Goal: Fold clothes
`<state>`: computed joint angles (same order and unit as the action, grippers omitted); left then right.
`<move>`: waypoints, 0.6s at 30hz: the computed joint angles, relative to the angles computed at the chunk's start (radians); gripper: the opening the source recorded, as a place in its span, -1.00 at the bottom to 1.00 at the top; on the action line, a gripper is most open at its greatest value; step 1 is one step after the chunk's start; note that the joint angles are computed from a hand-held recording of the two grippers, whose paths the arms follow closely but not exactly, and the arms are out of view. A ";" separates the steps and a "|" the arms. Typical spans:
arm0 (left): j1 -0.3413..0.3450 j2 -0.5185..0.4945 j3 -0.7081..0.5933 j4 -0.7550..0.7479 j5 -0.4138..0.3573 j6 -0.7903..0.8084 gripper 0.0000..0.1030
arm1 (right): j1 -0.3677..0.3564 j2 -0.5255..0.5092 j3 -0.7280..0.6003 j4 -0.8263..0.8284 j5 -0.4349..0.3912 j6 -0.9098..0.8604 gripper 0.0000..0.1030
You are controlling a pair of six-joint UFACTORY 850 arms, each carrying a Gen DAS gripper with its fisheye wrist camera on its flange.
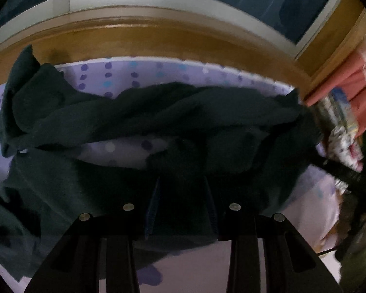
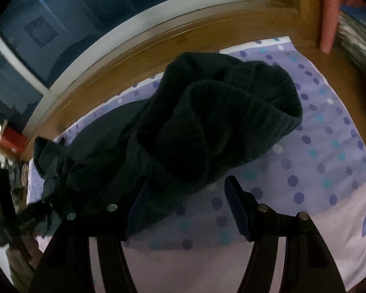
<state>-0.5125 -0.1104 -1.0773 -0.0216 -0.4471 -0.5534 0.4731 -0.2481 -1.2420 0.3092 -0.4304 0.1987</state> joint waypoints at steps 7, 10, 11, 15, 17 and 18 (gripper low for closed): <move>0.041 0.016 0.063 -0.301 0.067 0.273 -0.23 | 0.016 -0.013 -0.026 -0.094 -0.013 0.172 0.24; 0.048 0.017 0.074 -0.386 0.087 0.384 -0.20 | 0.028 -0.016 -0.031 -0.165 -0.004 0.232 0.24; 0.048 0.020 0.077 -0.394 0.091 0.391 -0.20 | 0.028 -0.017 -0.031 -0.156 -0.004 0.234 0.24; 0.052 0.034 0.087 -0.441 0.090 0.429 -0.20 | 0.033 -0.020 -0.038 -0.166 -0.007 0.273 0.24; 0.054 0.031 0.085 -0.447 0.088 0.435 -0.20 | 0.041 -0.026 -0.049 -0.205 -0.014 0.300 0.29; 0.054 0.026 0.082 -0.447 0.089 0.432 -0.19 | 0.046 -0.035 -0.060 -0.220 -0.024 0.298 0.32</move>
